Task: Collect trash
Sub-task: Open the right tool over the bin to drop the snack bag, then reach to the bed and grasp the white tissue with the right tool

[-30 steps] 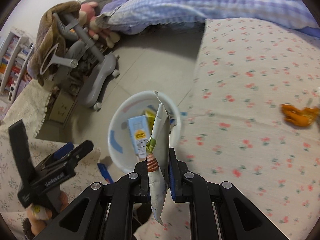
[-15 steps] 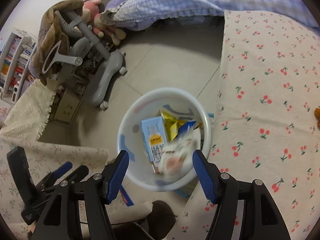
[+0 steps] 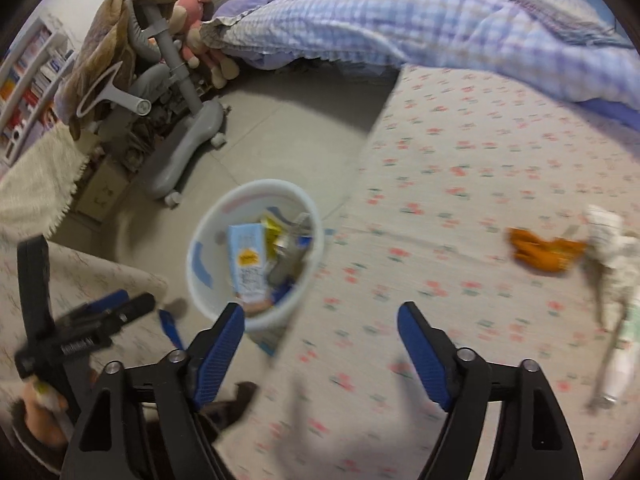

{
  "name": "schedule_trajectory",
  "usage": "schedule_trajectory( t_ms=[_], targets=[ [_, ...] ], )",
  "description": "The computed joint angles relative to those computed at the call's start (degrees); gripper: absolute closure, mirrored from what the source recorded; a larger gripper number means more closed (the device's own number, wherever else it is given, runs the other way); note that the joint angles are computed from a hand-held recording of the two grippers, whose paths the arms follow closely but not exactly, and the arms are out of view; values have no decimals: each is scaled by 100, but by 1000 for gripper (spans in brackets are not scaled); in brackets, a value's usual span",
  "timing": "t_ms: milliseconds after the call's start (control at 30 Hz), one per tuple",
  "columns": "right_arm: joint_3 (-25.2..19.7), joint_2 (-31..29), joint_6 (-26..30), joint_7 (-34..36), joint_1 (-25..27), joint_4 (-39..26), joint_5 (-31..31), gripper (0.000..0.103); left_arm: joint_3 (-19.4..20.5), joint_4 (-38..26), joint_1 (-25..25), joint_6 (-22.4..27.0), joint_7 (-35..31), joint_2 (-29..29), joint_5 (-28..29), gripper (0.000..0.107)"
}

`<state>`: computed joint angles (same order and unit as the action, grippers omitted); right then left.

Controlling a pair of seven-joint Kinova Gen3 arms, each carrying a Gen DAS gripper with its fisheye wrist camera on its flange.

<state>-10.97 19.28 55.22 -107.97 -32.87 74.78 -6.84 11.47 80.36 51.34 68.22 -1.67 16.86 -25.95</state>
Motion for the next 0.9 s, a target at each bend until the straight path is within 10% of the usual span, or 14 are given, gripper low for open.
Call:
schedule_trajectory(
  t_ms=[900],
  targets=[
    [-255,-2488,-2084,387,823,4369,951,9,-90,-716,720,-550,-1081,647,-87,6]
  ],
)
